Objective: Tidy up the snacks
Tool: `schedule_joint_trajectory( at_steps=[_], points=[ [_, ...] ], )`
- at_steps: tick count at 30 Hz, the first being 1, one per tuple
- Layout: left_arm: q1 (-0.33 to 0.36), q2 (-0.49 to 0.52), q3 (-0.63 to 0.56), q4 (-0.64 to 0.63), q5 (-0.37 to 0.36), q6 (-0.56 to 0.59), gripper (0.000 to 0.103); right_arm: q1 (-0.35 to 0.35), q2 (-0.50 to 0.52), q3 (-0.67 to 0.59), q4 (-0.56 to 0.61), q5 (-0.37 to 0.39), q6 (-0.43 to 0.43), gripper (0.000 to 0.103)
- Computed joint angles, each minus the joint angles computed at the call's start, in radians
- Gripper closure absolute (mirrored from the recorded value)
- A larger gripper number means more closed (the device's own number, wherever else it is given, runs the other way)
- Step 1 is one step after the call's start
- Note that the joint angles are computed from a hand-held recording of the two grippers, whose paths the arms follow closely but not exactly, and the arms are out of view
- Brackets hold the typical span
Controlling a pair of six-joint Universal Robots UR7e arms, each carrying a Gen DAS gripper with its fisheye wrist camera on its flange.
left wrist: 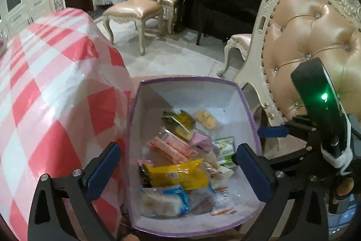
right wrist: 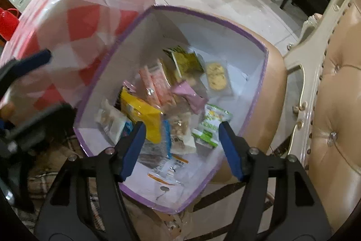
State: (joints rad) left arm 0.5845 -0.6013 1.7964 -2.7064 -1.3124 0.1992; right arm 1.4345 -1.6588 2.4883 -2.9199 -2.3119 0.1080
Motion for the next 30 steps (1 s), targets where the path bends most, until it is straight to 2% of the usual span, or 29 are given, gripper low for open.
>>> schedule_joint_trajectory(
  at_steps=[5,8,12,15,30],
  points=[
    [-0.018,-0.003,0.026,-0.057,0.075,-0.001,0.000,-0.014,0.033,0.014,-0.013,0.001,0.011,0.033],
    [-0.031,-0.005,0.035,-0.058,0.148,-0.024,0.000,-0.018,0.046,0.029,-0.028,0.001,0.017,0.033],
    [-0.007,-0.007,0.021,0.002,0.116,-0.048,0.000,-0.021,0.068,0.046,-0.073,-0.003,0.013,0.033],
    [-0.021,-0.004,0.038,-0.026,0.170,-0.044,0.000,-0.024,0.067,0.047,-0.069,0.019,0.027,0.033],
    [-0.029,-0.007,0.059,-0.041,0.183,-0.021,0.000,-0.031,0.084,0.052,-0.089,0.016,0.051,0.033]
  ],
)
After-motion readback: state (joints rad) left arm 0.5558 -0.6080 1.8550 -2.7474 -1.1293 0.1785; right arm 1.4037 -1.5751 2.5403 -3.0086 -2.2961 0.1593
